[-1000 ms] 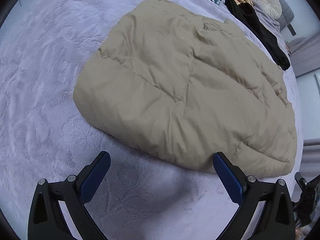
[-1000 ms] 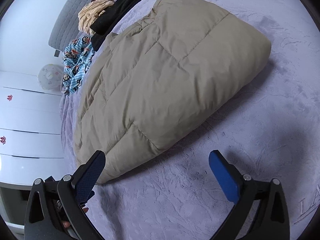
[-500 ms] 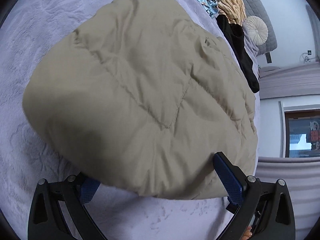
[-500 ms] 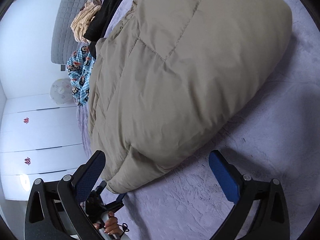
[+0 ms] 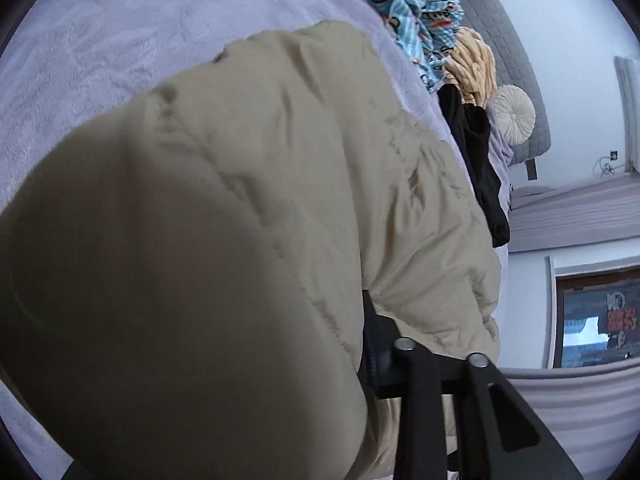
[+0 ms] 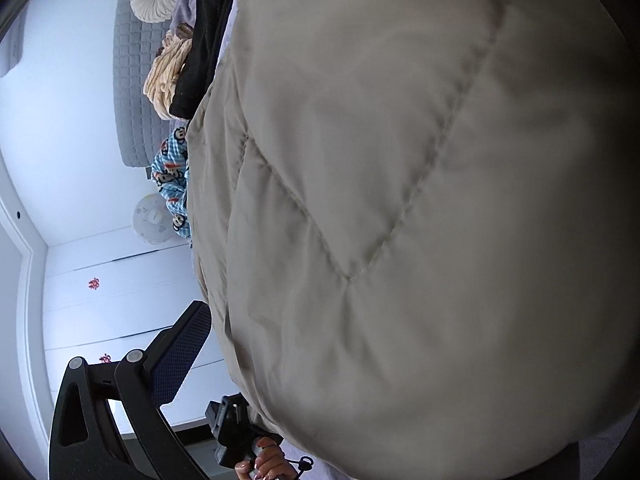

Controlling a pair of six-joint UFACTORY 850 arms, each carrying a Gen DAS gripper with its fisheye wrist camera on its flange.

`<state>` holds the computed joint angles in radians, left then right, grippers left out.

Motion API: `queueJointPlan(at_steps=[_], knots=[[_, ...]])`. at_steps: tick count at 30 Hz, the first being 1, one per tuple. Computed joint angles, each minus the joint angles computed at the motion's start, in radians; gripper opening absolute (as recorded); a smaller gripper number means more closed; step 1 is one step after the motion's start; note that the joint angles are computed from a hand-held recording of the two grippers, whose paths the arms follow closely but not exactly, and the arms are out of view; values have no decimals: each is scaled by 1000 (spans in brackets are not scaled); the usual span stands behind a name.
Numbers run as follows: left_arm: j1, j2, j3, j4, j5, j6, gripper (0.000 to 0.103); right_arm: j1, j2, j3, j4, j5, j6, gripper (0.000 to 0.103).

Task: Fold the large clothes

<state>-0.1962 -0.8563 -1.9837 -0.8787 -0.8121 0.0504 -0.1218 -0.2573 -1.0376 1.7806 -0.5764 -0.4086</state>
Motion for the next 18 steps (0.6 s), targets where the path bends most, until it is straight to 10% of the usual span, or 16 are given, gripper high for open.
queueJointPlan(at_steps=[3, 6, 18], knots=[[-19, 39, 2, 126, 35, 42, 22, -6, 10, 7, -53, 0, 58, 43], [-40, 92, 33, 211, 59, 105, 20, -3, 29, 4, -115, 3, 86, 28], [1, 312, 278, 202, -79, 195, 20, 26, 264, 158, -302, -35, 248, 25]])
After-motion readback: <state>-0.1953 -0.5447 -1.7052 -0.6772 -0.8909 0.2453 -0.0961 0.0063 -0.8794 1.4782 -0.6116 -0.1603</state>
